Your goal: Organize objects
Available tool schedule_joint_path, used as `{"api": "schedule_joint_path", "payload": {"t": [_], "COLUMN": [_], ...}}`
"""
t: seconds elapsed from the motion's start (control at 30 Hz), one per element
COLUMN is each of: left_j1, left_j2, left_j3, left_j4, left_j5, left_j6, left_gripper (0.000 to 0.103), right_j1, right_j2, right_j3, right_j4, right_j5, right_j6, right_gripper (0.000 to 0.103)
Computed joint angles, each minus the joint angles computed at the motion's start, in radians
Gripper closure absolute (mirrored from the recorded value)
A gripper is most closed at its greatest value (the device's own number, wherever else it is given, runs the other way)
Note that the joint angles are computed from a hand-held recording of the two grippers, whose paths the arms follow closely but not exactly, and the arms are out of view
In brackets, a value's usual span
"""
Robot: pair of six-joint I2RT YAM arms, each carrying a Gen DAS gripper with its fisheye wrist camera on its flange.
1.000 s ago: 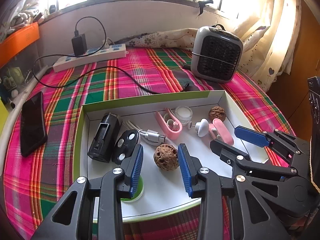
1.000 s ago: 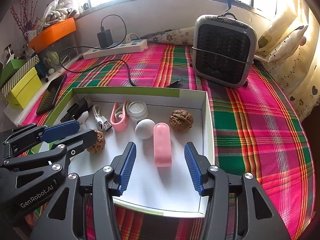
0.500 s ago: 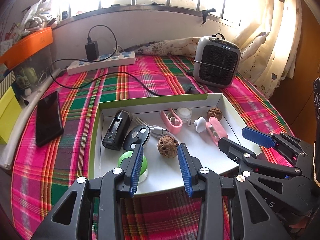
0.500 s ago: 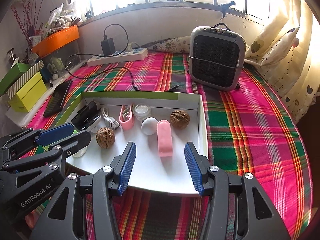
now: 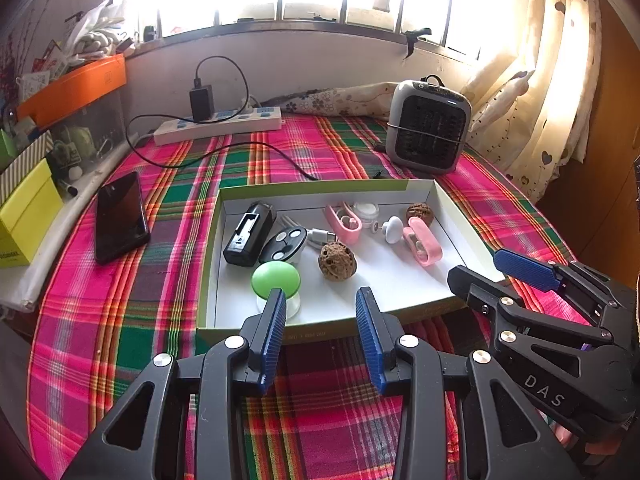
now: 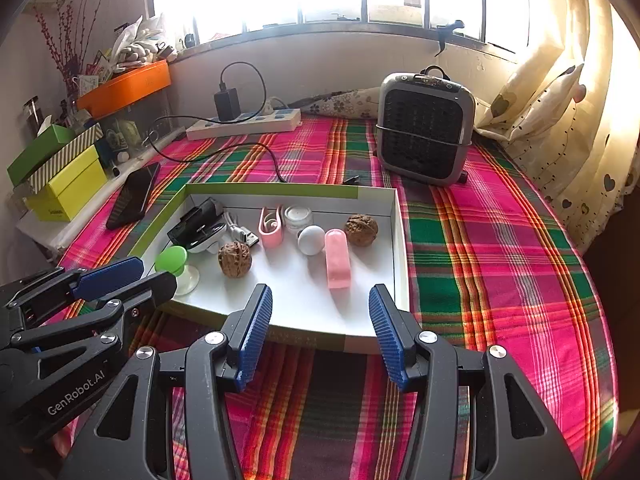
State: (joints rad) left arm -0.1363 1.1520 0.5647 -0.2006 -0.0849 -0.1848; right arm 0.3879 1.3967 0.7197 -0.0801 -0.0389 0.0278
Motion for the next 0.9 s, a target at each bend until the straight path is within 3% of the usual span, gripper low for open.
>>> {"api": "schedule_joint_path", "payload": {"t": [0.47,0.9], "left_j1": [-0.019,-0.069], "left_j2": [-0.124,-0.119], "left_j3": [-0.108,-0.171], "left_j4": [-0.050,-0.065], "left_j5": [-0.037,-0.078], "left_j6": [-0.050,-0.109], "left_gripper": [0.069,0.069], "right_j1": [0.044,0.062], "right_j2": [-0.116,-0.147], "right_j3": [-0.121,-0.212], "right_j4": [-0.002,-0.006], "right_j5": [0.040,0.063], "right_j6": [0.013,0.036], "right_gripper": [0.052,0.052]}}
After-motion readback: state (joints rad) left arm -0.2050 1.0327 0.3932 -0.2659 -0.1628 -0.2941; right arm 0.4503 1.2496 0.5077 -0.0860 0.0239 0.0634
